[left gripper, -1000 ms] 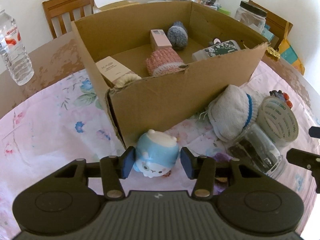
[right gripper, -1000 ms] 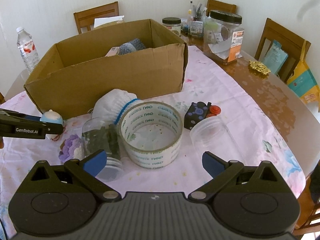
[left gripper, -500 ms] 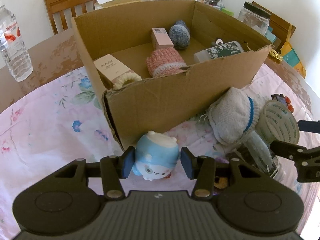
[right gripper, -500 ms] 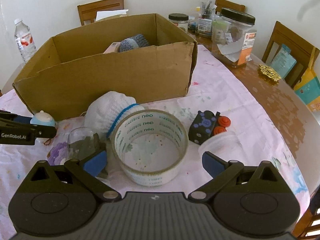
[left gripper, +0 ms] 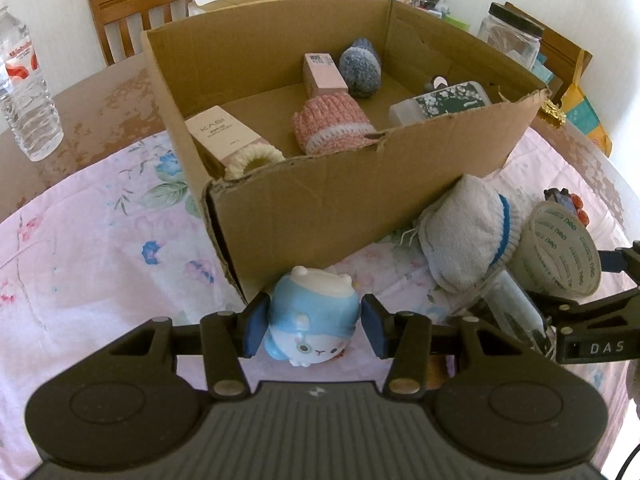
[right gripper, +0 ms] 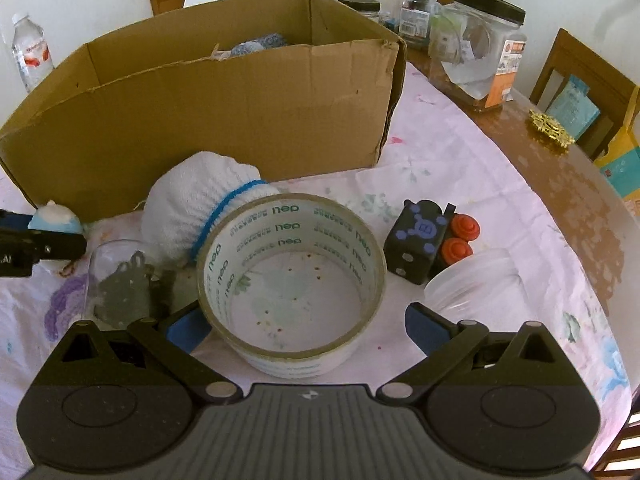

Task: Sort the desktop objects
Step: 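Grasp the light-blue toy with the left gripper while the right gripper grasps the tape roll, then carry the blue toy and tape roll over the cardboard box and release both inside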

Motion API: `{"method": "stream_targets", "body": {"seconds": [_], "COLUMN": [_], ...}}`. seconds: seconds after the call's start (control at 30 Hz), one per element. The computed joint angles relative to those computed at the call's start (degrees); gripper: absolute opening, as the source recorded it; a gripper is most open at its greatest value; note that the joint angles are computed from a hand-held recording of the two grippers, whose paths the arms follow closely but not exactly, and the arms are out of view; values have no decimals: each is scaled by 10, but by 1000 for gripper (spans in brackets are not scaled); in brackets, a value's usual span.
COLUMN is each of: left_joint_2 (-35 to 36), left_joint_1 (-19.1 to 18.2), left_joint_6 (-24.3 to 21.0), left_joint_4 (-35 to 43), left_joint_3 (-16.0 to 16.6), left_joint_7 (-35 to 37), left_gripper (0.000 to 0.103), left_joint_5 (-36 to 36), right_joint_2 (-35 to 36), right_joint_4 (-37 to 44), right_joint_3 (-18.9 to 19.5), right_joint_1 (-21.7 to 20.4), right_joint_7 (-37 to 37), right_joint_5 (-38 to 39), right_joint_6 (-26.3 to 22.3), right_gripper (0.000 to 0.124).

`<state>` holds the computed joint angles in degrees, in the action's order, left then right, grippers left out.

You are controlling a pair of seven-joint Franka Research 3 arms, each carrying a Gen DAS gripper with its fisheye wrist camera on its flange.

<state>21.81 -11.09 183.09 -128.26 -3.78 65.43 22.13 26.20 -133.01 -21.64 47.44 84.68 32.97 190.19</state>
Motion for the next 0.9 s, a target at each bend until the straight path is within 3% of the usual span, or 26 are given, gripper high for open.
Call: {"method": "stream_targets", "body": {"seconds": [0.13, 0.27, 0.4, 0.57, 0.7, 0.73, 0.9], "left_joint_2": [-1, -3, -4, -6, -8, -8, -9], "left_joint_1": [4, 10, 16, 8, 0, -6, 19], "left_joint_6": [2, 2, 2, 2, 5, 5, 0], "left_joint_4": [-2, -5, -7, -10, -13, -14, -14], "left_joint_3": [-3, -9, -14, -7, 1, 8, -17], "left_joint_7": [1, 5, 9, 10, 8, 6, 16], "left_gripper": [49, 49, 49, 49, 49, 49, 46], "left_joint_5": [1, 1, -2, 1, 3, 4, 2], "right_joint_2": [-2, 0, -8, -1, 0, 2, 0], "right_joint_4": [4, -5, -15, -5, 5, 9, 11], "right_joint_3": [-11, 8, 69, 73, 94, 84, 83], "right_joint_1": [4, -13, -65, -57, -76, -64, -56], "right_joint_7": [10, 16, -4, -54, -85, -97, -135], "right_joint_5": [-13, -23, -20, 17, 34, 51, 97], "right_joint_6": [-23, 10, 56, 83, 76, 72, 71], "right_gripper": [103, 103, 103, 103, 92, 90, 88]}}
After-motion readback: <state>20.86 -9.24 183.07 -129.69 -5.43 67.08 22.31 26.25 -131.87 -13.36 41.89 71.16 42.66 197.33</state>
